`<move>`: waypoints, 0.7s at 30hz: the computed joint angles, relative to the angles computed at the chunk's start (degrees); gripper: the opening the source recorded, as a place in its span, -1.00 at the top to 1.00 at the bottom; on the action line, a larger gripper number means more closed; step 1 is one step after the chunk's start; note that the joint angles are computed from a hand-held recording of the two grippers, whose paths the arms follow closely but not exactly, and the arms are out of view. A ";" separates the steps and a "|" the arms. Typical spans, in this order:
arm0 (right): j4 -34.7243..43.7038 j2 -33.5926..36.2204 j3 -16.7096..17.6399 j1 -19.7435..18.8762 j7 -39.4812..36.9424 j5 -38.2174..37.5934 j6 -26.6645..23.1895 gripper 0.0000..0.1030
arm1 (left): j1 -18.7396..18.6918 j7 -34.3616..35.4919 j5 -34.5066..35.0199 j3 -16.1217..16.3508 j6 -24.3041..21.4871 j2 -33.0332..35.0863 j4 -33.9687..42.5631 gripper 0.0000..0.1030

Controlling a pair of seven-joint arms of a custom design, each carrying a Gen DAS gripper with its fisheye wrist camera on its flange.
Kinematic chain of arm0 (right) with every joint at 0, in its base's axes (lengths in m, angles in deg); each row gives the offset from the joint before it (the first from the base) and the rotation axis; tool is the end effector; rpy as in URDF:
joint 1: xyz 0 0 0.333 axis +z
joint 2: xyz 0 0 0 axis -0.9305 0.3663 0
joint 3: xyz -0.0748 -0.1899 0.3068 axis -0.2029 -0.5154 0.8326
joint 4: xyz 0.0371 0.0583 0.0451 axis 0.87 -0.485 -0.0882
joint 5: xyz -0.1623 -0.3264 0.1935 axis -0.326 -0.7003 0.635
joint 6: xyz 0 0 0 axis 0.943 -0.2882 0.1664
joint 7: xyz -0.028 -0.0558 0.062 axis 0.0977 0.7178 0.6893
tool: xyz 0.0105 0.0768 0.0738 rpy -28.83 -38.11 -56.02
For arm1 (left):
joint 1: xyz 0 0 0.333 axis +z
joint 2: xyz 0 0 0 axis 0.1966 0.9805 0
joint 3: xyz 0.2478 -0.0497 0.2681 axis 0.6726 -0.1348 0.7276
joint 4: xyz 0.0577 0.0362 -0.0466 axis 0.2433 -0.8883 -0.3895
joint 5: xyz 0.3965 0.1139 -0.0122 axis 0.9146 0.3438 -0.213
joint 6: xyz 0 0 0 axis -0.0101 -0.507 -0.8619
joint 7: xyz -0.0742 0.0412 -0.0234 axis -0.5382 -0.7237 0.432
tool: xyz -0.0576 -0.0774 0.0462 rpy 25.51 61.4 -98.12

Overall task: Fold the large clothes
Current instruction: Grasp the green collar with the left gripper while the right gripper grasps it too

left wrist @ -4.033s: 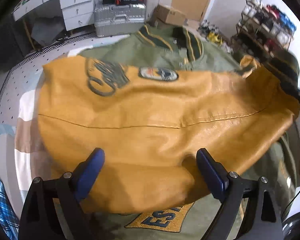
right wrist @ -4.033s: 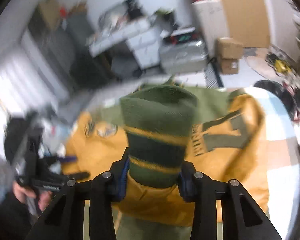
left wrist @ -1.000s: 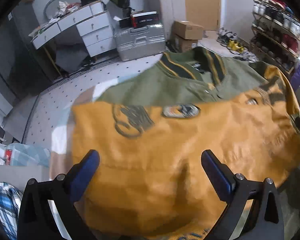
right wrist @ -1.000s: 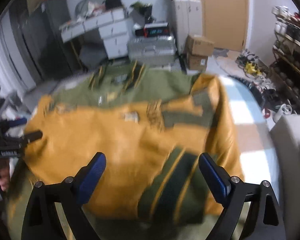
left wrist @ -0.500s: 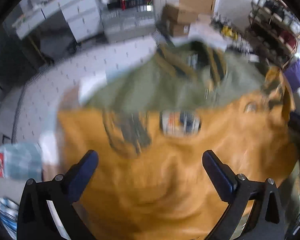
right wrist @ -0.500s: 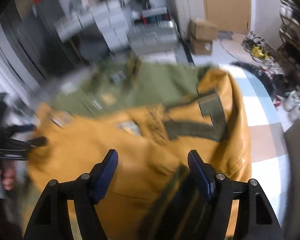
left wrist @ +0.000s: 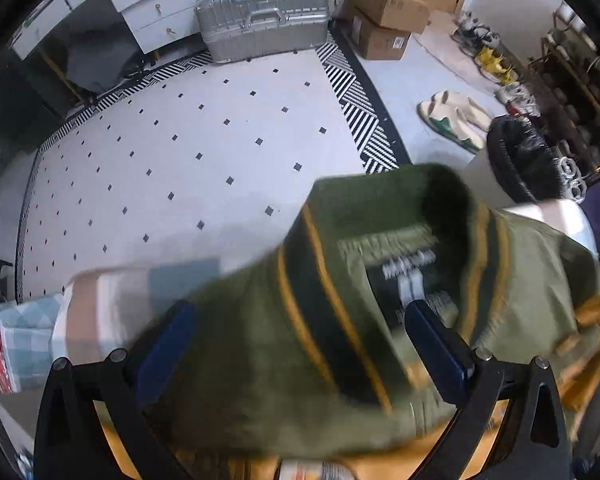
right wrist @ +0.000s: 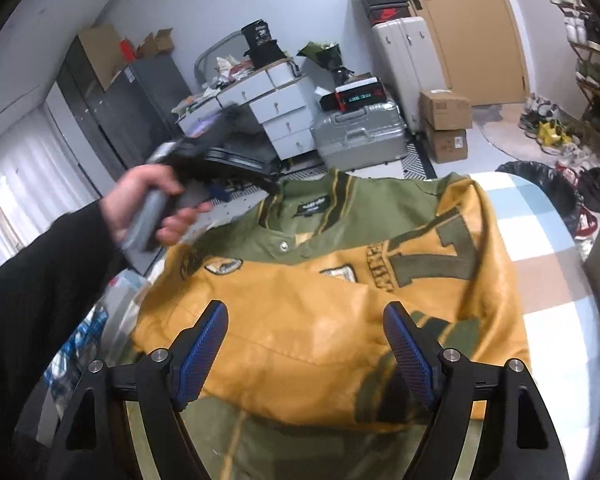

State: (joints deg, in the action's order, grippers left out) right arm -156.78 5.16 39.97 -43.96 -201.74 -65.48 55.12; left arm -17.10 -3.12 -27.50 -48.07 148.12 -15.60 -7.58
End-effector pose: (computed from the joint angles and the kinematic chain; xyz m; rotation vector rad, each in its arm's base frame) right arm 0.2332 0.3837 0.5422 -1.1850 1.9287 -0.5908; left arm 0.6058 -0.4697 0.5499 -1.3491 2.6405 -0.3100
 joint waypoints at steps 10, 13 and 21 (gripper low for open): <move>1.22 -0.06 -10.30 0.42 -18.31 10.49 4.27 -0.64 | 1.18 1.61 -1.45 -0.05 0.23 -0.67 -0.89 0.50; 7.11 5.24 -15.75 0.65 -31.97 17.21 2.72 -0.68 | 3.97 1.63 -5.97 -1.11 6.67 -4.89 -6.70 0.60; 20.81 22.62 -21.57 -3.10 -46.63 31.11 0.52 -0.67 | 6.84 9.41 -12.57 -3.74 17.18 -14.80 -20.94 0.64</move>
State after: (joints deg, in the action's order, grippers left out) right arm -135.97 27.78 18.40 -47.05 -248.37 -34.38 55.64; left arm -10.26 6.29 -40.07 -51.81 165.30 -30.40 -28.52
